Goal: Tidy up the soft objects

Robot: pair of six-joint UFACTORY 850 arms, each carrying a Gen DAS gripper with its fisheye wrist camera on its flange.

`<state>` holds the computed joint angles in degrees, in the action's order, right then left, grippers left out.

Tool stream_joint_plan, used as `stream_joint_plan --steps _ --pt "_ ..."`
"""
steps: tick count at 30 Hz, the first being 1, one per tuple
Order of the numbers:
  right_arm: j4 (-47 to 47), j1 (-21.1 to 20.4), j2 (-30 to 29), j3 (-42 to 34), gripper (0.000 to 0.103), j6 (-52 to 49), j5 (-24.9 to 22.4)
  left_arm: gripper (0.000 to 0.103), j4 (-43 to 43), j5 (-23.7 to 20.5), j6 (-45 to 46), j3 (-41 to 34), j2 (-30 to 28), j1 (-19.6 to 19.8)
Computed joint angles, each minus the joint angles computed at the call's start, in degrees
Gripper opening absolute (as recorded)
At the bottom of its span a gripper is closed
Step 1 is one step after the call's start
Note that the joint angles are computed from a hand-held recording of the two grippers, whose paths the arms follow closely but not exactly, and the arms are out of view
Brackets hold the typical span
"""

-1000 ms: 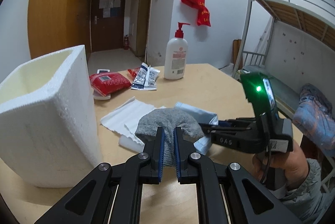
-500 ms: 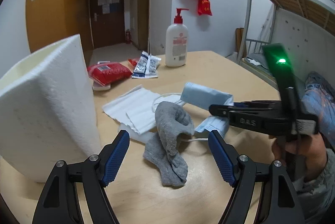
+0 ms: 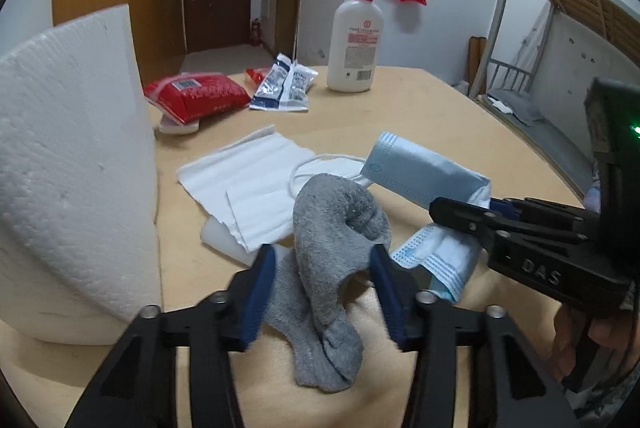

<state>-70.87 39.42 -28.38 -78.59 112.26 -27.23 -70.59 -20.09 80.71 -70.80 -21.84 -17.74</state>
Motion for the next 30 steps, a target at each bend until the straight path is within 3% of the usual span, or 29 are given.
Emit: stream_joint_plan --steps 1,5,17,30 --pt "-0.11 0.10 0.04 0.07 0.030 0.02 0.04 0.030 1.91 -0.51 -2.20 -0.62 -0.55 0.00" --pt "-0.28 0.23 0.15 0.31 0.030 0.41 0.05 0.012 3.00 -0.95 -3.50 -1.01 -0.89 -0.08" --pt "-3.61 1.30 2.59 2.22 0.030 4.58 -3.43 0.006 -16.96 -2.02 14.63 3.58 5.47 2.52" --pt "-8.52 4.94 6.16 3.11 0.030 6.94 -9.98 0.006 -29.07 -4.70 27.20 9.70 14.66 5.16"
